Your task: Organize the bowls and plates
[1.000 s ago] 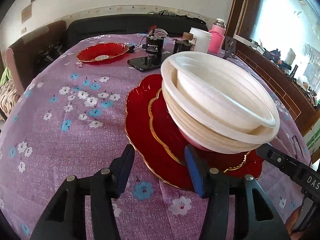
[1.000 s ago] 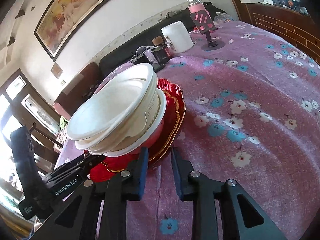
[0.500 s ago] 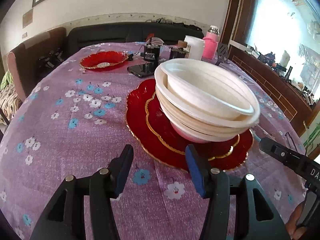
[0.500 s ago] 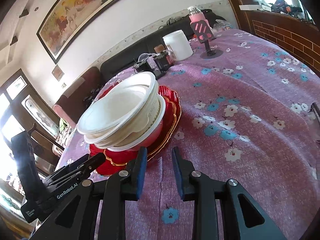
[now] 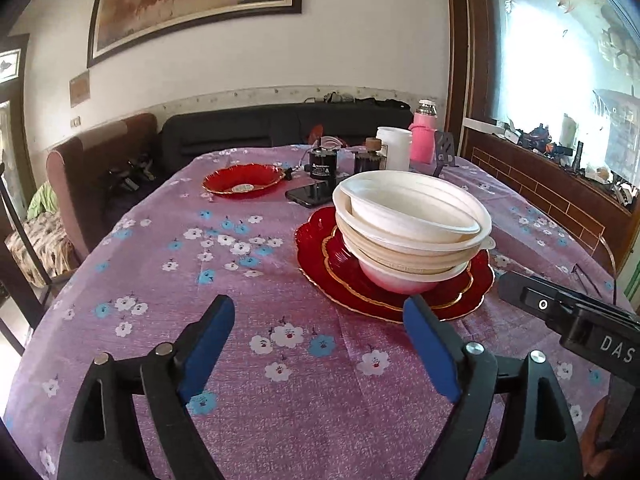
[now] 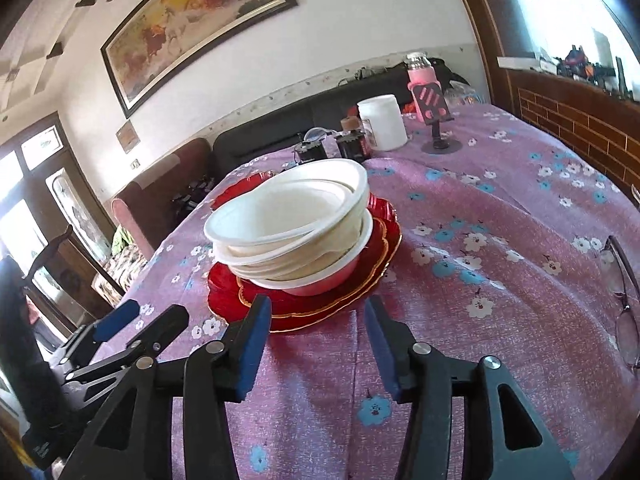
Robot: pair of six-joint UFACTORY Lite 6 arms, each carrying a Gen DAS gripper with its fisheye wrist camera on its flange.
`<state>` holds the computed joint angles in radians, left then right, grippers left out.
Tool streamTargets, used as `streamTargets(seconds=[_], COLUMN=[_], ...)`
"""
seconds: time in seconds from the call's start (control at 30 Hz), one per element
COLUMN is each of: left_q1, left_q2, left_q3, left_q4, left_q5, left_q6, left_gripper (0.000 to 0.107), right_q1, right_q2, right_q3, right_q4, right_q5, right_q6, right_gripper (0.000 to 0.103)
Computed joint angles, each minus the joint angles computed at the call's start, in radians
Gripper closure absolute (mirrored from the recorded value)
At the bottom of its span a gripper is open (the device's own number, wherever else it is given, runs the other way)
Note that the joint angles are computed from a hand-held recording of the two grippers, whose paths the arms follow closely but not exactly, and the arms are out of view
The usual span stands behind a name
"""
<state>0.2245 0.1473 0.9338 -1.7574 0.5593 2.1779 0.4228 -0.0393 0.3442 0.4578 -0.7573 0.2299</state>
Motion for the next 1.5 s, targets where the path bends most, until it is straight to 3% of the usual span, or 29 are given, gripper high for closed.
streamTargets(seconds=[0.13, 0.4, 0.57, 0.77, 0.83, 1.03, 1.37, 1.5], left_q1=[0.0, -0.025, -0.049, -0.065, -0.076, -0.074, -0.071, -0.073], left_q2=[-0.005, 0.007, -0.002, 0.032, 0.024, 0.035, 0.054, 0.054], left_q3=[-0.016, -0.012, -0.02, 0.021, 0.005, 0.017, 0.038, 0.036], left_q4=[-0.035, -0.07, -0.158, -0.079, -0.153, -0.107, -0.085, -0.082], left_q5=[-0.004, -0.033, -0.084, -0.119, -0.133, -0.132, -0.148, -0.146], left_q6=[0.042, 0.078, 0.148, 0.057, 0.132, 0.094, 0.063, 0.075], left_gripper=[0.01, 0.004, 0.004, 0.004, 0.004, 0.004, 0.004, 0.004], right_q1=[0.003, 0.015, 0.012, 0.003, 0.004, 0.011, 0.032, 0.031], right_q2=[0.043, 0.098, 0.096, 0.101, 0.102, 0.104, 0.099, 0.106], right_q3=[0.016, 0.046, 0.025, 0.019, 0.021, 0.024, 0.028, 0.036], right_q4=[0.018, 0.06, 0.047, 0.027, 0.031, 0.048, 0.095, 0.099], right_q5=[-0.031, -0.048, -0.076, -0.085, -0.083, -0.086, -0.08, -0.069], right_q6=[-0.004, -0.037, -0.009, 0.016, 0.013, 0.0, -0.033, -0.034], right_gripper=[0.044, 0.038, 0.033, 0.03, 0.03, 0.025, 0.01, 0.01])
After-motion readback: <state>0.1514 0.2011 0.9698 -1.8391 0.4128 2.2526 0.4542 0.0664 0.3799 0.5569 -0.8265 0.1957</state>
